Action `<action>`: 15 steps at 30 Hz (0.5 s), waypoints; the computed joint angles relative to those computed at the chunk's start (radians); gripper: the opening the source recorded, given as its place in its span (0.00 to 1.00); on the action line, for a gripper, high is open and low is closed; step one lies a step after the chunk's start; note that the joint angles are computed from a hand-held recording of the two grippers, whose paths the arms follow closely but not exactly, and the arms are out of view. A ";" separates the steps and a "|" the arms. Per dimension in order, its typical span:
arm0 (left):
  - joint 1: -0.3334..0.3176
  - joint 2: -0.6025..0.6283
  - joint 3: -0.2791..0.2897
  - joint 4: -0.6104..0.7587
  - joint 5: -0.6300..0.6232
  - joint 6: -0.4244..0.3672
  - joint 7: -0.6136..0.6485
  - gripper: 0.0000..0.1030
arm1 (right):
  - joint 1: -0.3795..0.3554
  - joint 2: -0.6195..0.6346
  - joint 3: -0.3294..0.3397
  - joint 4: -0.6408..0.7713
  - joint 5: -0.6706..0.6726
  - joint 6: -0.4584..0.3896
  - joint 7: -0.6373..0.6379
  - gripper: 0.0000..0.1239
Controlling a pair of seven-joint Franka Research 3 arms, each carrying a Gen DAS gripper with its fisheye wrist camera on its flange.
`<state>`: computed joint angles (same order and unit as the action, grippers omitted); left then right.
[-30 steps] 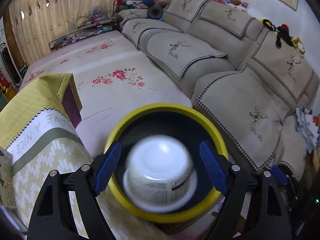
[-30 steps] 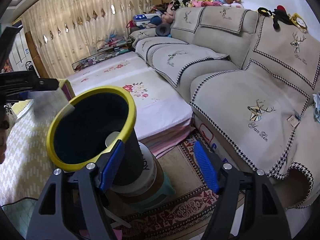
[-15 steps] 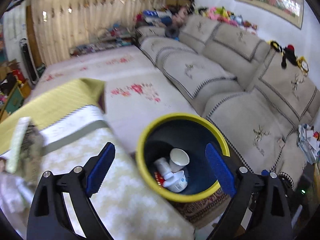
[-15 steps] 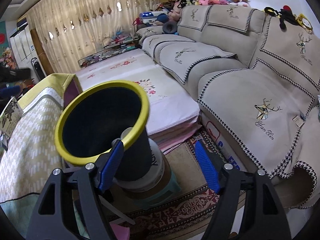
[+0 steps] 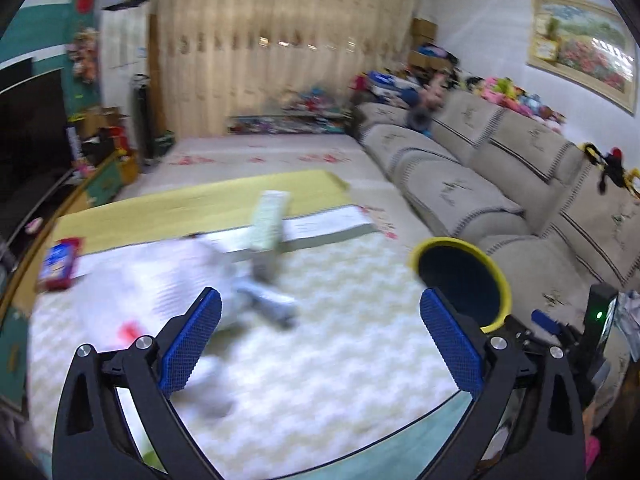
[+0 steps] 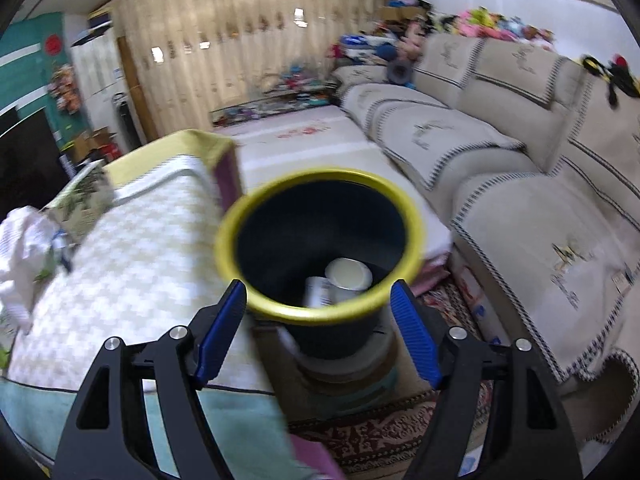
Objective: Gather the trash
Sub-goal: 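Grasp the white towel on the table with the right tool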
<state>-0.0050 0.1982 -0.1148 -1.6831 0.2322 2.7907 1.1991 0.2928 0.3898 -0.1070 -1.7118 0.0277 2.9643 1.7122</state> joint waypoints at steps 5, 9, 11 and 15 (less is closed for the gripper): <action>0.051 -0.184 0.068 -0.242 0.108 0.077 -0.163 0.95 | 0.006 0.033 0.099 0.091 0.029 -0.030 -0.111 0.57; 0.121 -0.278 0.082 -0.358 0.257 0.095 -0.326 0.95 | 0.002 0.081 0.202 0.198 0.113 -0.081 -0.254 0.57; 0.150 -0.309 0.086 -0.403 0.259 0.110 -0.348 0.95 | 0.030 0.114 0.224 0.266 0.130 -0.113 -0.305 0.57; 0.192 -0.341 0.099 -0.465 0.229 0.133 -0.344 0.95 | 0.083 0.165 0.237 0.369 0.164 -0.150 -0.353 0.57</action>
